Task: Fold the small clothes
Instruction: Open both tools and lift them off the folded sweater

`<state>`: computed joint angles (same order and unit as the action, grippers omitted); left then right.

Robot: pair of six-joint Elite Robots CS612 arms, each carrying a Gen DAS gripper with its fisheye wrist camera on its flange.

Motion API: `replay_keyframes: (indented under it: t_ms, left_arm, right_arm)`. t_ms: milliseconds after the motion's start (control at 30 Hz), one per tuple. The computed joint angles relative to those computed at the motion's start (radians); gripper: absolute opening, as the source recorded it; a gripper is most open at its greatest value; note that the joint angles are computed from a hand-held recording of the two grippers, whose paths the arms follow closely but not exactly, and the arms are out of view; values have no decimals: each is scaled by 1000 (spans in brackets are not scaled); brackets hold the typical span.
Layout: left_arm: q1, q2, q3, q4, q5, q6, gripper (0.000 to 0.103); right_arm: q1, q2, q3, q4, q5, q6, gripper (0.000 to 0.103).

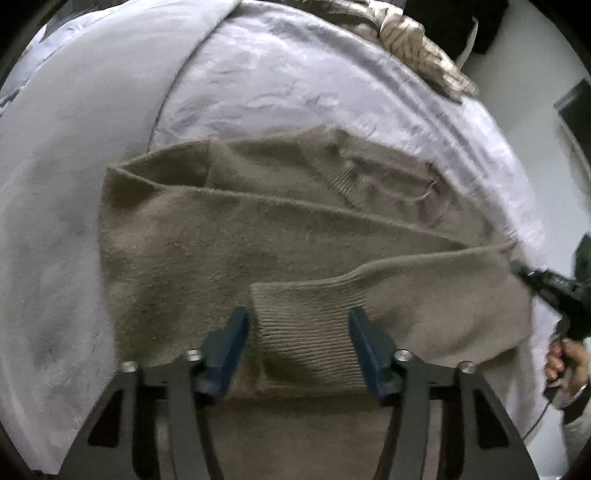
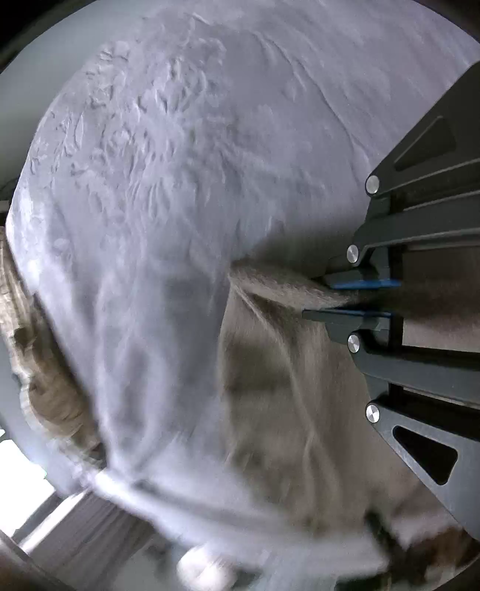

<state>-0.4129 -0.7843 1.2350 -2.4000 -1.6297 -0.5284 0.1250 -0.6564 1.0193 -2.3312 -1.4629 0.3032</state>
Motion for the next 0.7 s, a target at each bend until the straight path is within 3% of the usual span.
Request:
replay_keyframes:
  t_ms: [33,100,133,267,400,600,700]
  left_arm:
    - [-4,5,-6,36,33,3,56]
    - [-6,1,5,54,68,9,56]
    - [-4,-6,17,48,72,8,56]
    - [-10,-45,56,95,171,23,56]
    - [-8,-77,86,96,184,24,56]
    - [-21,-80,78,19,169,26,57]
    - [-35,-53,40,25,168,37,57]
  right_arm:
    - [-2,3,0,15,-10,9,13]
    - [-19,-9,32,-18,53,59,18]
    - [-20,-18,47,-34,51,90,24]
    - [-8,-61,94,-26,-6,124,27]
    - [0,-112,164,-62,37,88,27]
    - [25,-135,194,-47,115,22,27]
    - [48,-124,178,-24,78,-44,27]
